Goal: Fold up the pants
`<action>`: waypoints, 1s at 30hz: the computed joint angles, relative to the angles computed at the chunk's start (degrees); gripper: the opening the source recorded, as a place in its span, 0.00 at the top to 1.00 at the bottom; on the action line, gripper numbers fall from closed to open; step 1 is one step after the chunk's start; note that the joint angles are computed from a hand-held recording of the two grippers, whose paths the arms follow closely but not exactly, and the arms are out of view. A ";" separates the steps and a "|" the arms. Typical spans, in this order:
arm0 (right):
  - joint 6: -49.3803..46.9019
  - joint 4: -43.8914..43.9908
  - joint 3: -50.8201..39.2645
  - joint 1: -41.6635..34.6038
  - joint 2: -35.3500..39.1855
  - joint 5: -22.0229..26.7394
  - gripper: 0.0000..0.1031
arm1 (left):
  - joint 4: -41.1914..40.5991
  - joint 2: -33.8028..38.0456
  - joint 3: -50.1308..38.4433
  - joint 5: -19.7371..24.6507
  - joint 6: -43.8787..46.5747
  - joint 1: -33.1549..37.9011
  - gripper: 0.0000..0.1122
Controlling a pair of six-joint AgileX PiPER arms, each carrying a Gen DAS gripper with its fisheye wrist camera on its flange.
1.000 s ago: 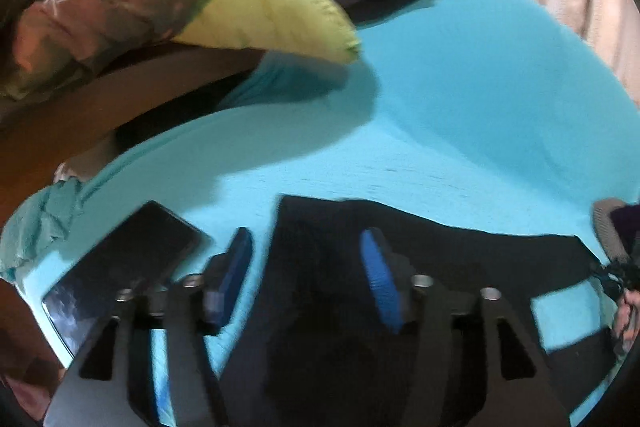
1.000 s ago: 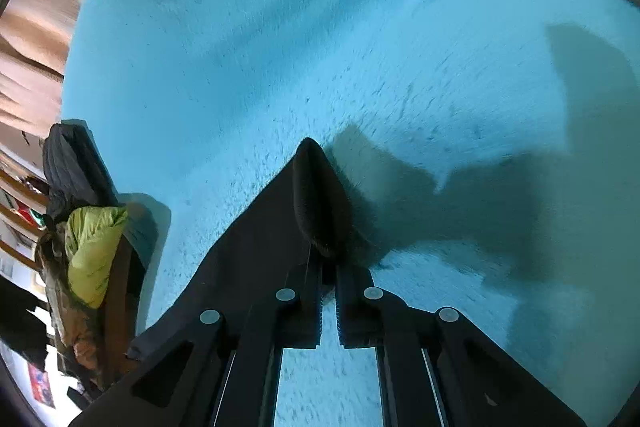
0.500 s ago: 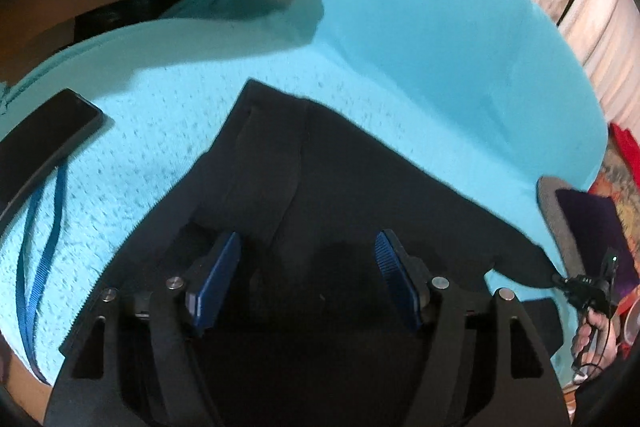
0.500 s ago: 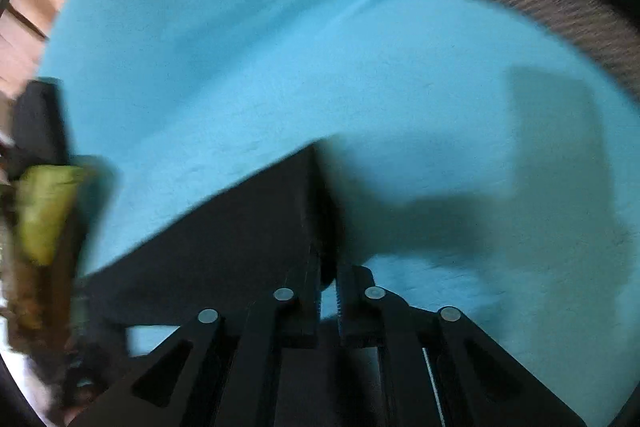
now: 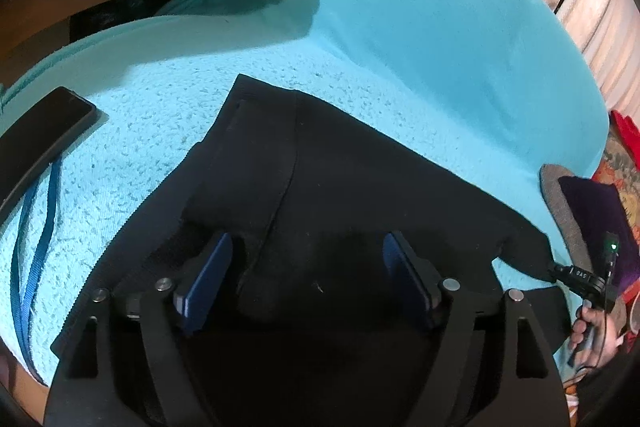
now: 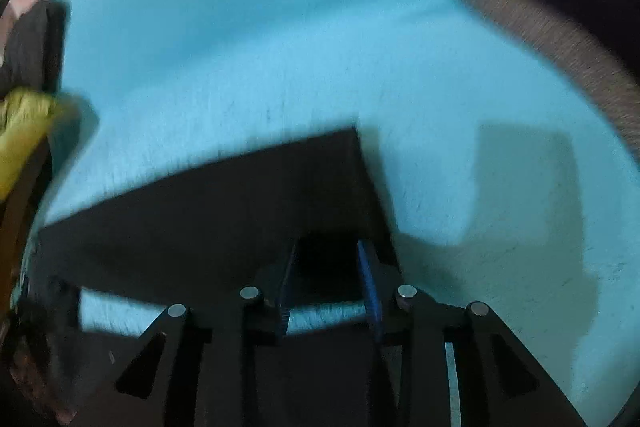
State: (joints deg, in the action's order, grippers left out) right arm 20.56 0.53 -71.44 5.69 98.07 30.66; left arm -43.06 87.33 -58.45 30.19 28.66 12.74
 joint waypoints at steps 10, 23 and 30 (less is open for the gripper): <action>4.08 -10.22 3.63 4.88 1.65 -11.96 0.49 | -30.21 -2.07 1.72 8.62 26.07 15.02 0.26; -2.20 -3.30 3.86 3.63 2.87 -13.23 0.40 | 10.40 20.91 -41.28 22.54 23.34 6.25 0.26; -5.13 -0.28 4.16 3.13 2.82 -14.01 0.39 | 18.44 32.22 -54.04 30.81 27.13 3.27 0.38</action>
